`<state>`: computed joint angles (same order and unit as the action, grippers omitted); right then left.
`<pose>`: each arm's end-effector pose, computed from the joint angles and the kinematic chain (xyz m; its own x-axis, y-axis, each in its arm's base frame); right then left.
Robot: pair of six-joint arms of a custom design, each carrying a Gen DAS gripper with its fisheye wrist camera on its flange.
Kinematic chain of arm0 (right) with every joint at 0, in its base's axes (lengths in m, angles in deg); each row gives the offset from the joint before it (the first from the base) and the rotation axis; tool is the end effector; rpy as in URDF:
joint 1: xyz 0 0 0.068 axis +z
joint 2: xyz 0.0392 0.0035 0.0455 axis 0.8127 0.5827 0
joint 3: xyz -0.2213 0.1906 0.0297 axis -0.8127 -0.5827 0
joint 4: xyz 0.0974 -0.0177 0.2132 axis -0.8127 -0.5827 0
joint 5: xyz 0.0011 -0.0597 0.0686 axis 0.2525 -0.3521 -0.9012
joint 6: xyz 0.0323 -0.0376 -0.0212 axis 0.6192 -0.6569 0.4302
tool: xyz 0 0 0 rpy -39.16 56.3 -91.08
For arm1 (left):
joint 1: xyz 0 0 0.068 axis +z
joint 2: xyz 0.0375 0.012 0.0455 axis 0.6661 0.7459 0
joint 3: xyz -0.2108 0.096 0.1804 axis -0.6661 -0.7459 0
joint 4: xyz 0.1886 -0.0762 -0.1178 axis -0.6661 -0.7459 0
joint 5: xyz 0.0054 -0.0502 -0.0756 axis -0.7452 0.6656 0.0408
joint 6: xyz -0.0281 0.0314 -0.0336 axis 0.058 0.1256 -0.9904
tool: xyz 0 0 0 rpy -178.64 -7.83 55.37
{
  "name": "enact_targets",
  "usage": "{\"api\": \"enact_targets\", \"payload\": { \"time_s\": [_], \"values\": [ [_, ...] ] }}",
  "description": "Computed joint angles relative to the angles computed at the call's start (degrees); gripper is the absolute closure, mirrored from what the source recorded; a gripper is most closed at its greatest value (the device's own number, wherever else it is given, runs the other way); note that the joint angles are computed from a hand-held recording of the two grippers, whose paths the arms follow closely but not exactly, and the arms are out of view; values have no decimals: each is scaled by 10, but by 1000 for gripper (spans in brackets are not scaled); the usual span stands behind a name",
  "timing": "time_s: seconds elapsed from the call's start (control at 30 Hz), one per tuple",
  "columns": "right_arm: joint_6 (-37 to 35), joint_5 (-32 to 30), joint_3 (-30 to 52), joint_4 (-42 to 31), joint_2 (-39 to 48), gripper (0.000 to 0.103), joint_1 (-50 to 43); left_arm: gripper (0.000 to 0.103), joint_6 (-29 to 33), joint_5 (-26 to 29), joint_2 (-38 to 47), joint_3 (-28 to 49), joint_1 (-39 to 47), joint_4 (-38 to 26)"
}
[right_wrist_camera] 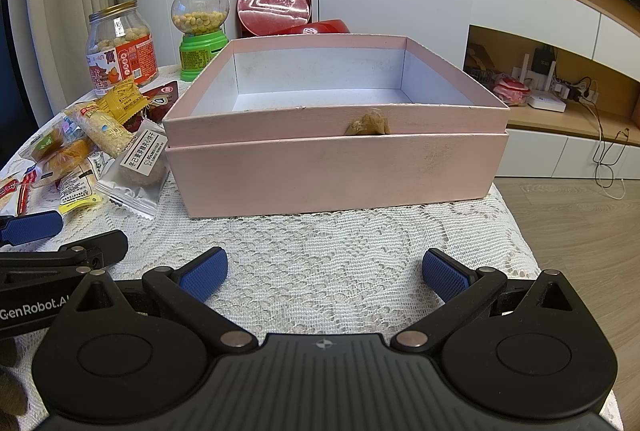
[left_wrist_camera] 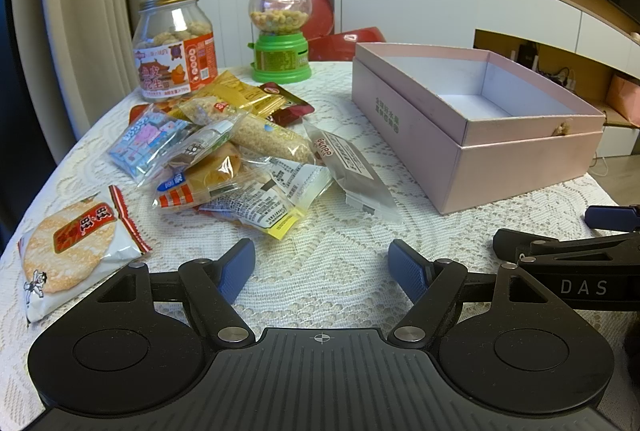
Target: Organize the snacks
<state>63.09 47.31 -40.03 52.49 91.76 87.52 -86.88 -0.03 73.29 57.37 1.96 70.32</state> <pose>0.2051 0.1066 0.1197 -0.5537 0.2652 -0.7894 0.3958 0.9178 0.0307 0.2851 -0.2314 0.1443 -0.5121 0.3308 -0.7927 0.5174 0.8554 0.0228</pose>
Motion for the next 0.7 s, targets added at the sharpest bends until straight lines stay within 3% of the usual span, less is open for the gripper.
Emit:
{"api": "enact_targets", "payload": {
  "time_s": [0.27, 0.43, 0.57, 0.63, 0.7],
  "values": [
    [-1, -2, -10, 9, -1, 0, -2, 24, -8, 10, -7, -8, 1, 5],
    [-41, -105, 23, -96, -56, 0, -51, 26, 5, 125, -57, -39, 65, 18],
    [-61, -124, 56, -146, -50, 0, -60, 27, 31, 180, -114, -41, 153, -9],
    [-138, -186, 71, -132, -52, 5, -88, 27, 35, 203, -124, -36, 202, -12],
    [-168, -210, 78, -87, -50, 8, -98, 28, 38, 212, -116, -18, 245, -20]
  ]
}}
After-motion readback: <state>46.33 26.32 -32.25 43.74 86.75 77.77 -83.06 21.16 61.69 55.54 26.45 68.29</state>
